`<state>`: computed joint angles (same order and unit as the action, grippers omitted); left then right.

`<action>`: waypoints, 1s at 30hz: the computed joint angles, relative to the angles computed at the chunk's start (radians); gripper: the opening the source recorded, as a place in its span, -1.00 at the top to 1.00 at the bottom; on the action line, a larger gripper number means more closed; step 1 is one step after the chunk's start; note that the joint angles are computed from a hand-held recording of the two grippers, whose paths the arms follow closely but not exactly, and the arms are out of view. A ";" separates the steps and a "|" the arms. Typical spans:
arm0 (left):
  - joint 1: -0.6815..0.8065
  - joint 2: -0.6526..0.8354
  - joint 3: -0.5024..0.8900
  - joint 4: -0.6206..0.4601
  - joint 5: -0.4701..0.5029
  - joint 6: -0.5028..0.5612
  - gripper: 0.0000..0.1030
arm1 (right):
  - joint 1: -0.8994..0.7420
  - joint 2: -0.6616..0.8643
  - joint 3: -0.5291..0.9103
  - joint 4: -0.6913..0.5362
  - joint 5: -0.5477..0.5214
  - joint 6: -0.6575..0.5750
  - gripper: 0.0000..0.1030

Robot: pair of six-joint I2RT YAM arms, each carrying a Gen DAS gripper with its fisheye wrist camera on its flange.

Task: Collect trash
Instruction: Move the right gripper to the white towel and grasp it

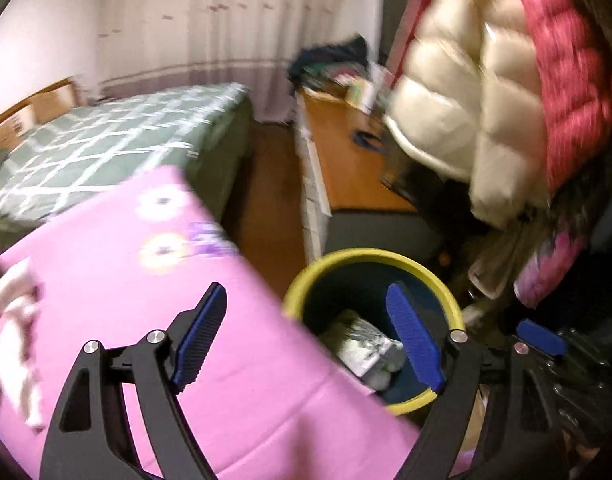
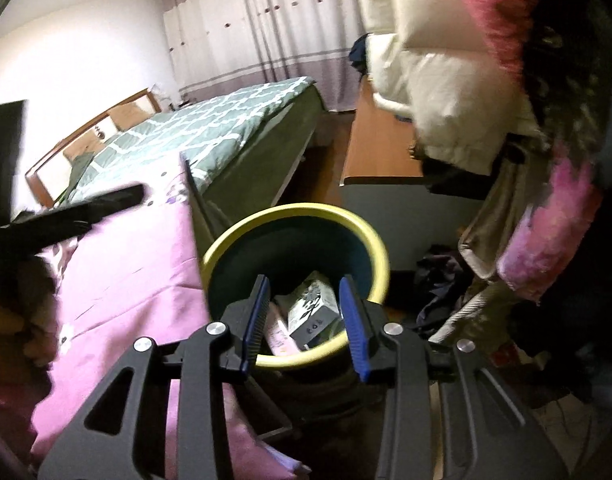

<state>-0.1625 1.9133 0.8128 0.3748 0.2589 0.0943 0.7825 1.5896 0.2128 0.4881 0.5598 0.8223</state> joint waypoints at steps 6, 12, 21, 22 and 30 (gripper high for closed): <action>0.342 -0.153 -0.194 0.114 0.080 0.051 -0.62 | 0.038 0.130 0.148 -0.019 -0.042 -0.057 0.31; 0.744 -0.078 -0.171 0.188 0.141 0.112 -0.68 | 0.084 0.255 0.359 -0.105 -0.092 -0.122 0.31; 1.100 0.247 0.135 0.164 0.131 0.111 -0.68 | 0.169 0.505 0.846 -0.335 -0.216 -0.261 0.16; 1.116 0.272 0.157 0.165 0.121 0.111 -0.68 | 0.182 0.556 0.938 -0.362 -0.241 -0.293 0.15; 1.160 0.362 0.212 0.180 0.109 0.087 -0.68 | 0.233 0.895 1.560 -0.655 -0.348 -0.391 -0.10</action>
<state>0.9977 2.2754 1.0248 0.5553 0.3682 0.1814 1.0150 2.4848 1.7725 -0.1671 0.2118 0.4312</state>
